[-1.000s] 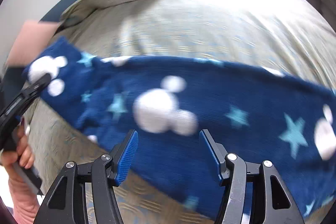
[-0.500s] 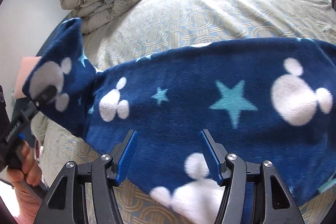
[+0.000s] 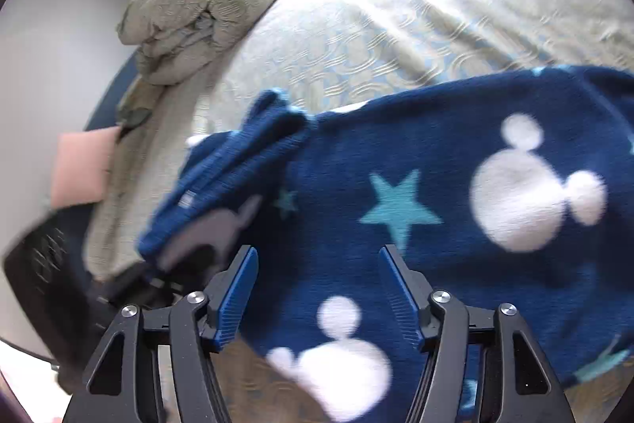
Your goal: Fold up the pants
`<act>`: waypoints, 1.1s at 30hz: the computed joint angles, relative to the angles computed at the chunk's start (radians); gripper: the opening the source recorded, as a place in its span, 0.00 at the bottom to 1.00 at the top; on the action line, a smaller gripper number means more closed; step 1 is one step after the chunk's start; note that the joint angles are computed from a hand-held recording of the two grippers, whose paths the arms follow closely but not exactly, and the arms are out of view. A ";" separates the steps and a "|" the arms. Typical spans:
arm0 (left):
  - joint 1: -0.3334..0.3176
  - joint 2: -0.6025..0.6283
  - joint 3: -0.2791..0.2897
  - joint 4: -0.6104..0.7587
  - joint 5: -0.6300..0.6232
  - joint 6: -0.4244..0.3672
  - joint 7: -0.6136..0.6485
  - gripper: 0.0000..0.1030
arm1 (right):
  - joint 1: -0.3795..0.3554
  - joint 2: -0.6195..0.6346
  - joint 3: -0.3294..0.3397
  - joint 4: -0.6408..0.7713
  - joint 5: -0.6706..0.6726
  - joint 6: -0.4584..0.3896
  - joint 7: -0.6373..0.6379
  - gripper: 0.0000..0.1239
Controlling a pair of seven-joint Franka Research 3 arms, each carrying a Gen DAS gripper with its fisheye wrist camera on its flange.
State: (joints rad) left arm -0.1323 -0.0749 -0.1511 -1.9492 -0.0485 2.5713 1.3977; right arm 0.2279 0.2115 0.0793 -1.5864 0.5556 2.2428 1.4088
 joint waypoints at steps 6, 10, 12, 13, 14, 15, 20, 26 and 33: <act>-0.005 0.001 -0.022 -0.004 0.140 0.006 -0.072 0.17 | -0.022 0.138 0.015 0.208 0.075 -0.138 0.066 0.59; -0.014 0.008 -0.033 -0.008 0.218 0.009 -0.108 0.17 | -0.031 0.265 0.033 0.388 0.083 -0.271 0.167 0.62; -0.020 0.013 -0.042 -0.008 0.278 0.009 -0.127 0.17 | -0.027 0.317 0.042 0.462 0.071 -0.316 0.206 0.62; -0.023 0.014 -0.044 -0.008 0.296 0.010 -0.128 0.18 | -0.025 0.338 0.048 0.491 0.068 -0.332 0.213 0.62; -0.027 0.015 -0.045 -0.008 0.304 0.012 -0.125 0.18 | -0.021 0.364 0.053 0.531 0.060 -0.354 0.223 0.62; -0.031 0.016 -0.045 -0.008 0.303 0.015 -0.120 0.18 | -0.017 0.385 0.056 0.564 0.050 -0.372 0.231 0.62; -0.037 -0.003 -0.033 -0.027 0.253 0.043 -0.083 0.23 | 0.041 0.406 0.027 0.620 -0.094 -0.353 0.210 0.12; -0.067 -0.105 0.030 -0.094 -0.082 0.036 0.138 0.39 | 0.053 0.294 0.026 0.480 -0.155 -0.207 0.051 0.12; 0.042 -0.198 0.032 -0.174 0.036 0.047 -0.020 0.48 | 0.027 0.281 0.021 0.466 -0.133 -0.244 0.044 0.12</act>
